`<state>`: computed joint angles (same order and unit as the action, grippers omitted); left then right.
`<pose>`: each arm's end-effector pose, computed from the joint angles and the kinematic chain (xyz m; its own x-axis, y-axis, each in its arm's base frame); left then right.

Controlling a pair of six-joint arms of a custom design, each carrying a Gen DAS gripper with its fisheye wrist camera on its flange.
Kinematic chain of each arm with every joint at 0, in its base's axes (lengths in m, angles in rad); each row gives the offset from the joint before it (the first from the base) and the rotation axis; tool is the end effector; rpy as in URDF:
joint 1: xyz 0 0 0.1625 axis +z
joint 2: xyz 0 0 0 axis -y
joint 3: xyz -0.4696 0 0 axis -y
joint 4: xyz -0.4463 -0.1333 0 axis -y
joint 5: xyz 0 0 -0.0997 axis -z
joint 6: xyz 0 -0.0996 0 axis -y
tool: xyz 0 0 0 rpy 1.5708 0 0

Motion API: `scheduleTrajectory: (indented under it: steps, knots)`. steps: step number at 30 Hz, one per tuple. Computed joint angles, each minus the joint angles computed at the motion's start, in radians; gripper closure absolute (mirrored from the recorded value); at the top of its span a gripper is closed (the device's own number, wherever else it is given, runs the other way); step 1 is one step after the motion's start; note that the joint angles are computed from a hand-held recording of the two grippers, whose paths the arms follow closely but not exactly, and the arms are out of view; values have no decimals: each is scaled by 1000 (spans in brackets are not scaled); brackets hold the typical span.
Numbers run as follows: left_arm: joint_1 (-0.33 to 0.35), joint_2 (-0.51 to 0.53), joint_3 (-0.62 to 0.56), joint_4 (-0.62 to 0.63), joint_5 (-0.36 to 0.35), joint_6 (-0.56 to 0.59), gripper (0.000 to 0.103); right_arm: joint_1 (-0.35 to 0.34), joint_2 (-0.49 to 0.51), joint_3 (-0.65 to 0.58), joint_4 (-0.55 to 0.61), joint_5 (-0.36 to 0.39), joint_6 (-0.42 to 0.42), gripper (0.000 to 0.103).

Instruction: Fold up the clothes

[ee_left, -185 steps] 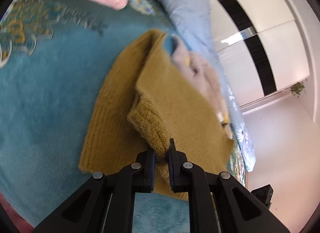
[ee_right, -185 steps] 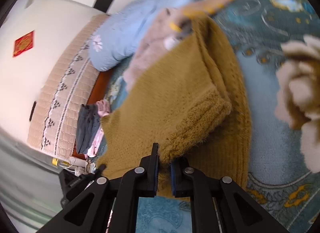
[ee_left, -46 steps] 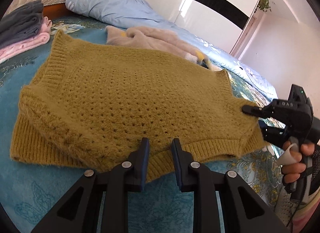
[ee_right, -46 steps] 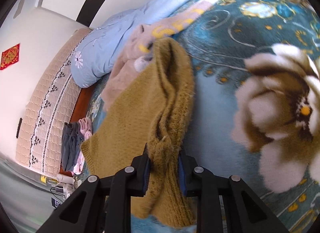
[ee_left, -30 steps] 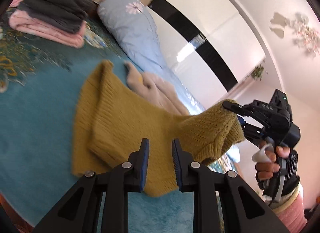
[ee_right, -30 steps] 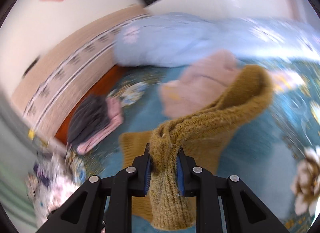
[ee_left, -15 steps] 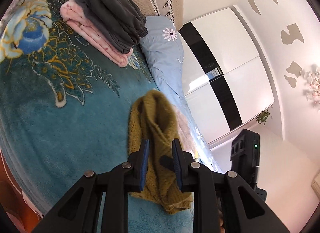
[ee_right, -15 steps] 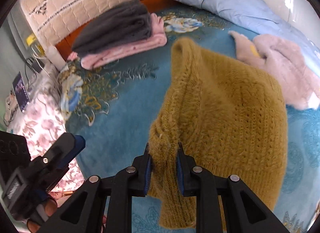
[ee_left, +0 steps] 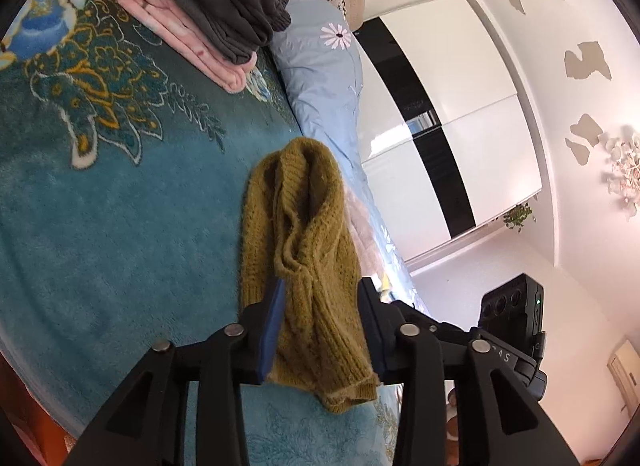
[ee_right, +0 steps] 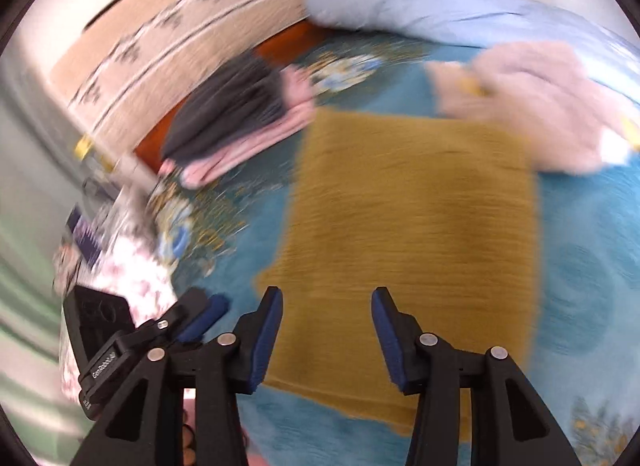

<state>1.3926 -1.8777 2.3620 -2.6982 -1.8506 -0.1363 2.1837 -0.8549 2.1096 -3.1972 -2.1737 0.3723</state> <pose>0.0349 -0.4029 0.3855 -0.9273 0.2232 0.3004 0.0160 0.8256 -0.5641 0.3905 -0.4217 0.0524 -0.9329 -0.0072 0.3600 -0.2111 0.8210 -0.5305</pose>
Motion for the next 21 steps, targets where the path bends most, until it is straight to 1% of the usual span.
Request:
scheduleTrajectory:
  steps: [3, 5, 6, 9, 11, 13, 14, 15, 16, 18, 20, 21]
  knots:
    - [-24, -4, 0, 35, 4, 24, 59, -21, -71, 107, -83, -35, 74, 52]
    - [-48, -10, 1, 64, 5, 60, 59, -42, -103, 161, -123, -45, 106, 52]
    - [-65, -15, 3, 80, 16, 75, 59, -53, -119, 187, -142, -50, 121, 52]
    - [-105, -17, 11, 118, 46, 93, 60, -92, -137, 259, -238, -29, 160, 52]
    - [-129, -13, 19, 131, 92, 81, 60, -114, -126, 289, -312, 2, 164, 53]
    - [-137, -4, 22, 139, 123, 61, 60, -130, -114, 302, -354, 32, 158, 52]
    - [-137, -4, 23, 136, 126, 59, 63, -138, -108, 309, -374, 47, 155, 53]
    - [-137, -3, 24, 133, 129, 56, 68, -145, -112, 313, -376, 60, 152, 52]
    - [-137, -3, 25, 130, 133, 54, 70, -147, -110, 313, -379, 69, 152, 53]
    - [-143, -4, 25, 138, 153, 46, 89, -143, -102, 313, -392, 72, 152, 52]
    - [-146, -2, 25, 142, 171, 32, 91, -140, -98, 318, -406, 79, 154, 52]
    - [-139, -1, 28, 128, 160, 19, 92, -143, -96, 321, -416, 87, 153, 52]
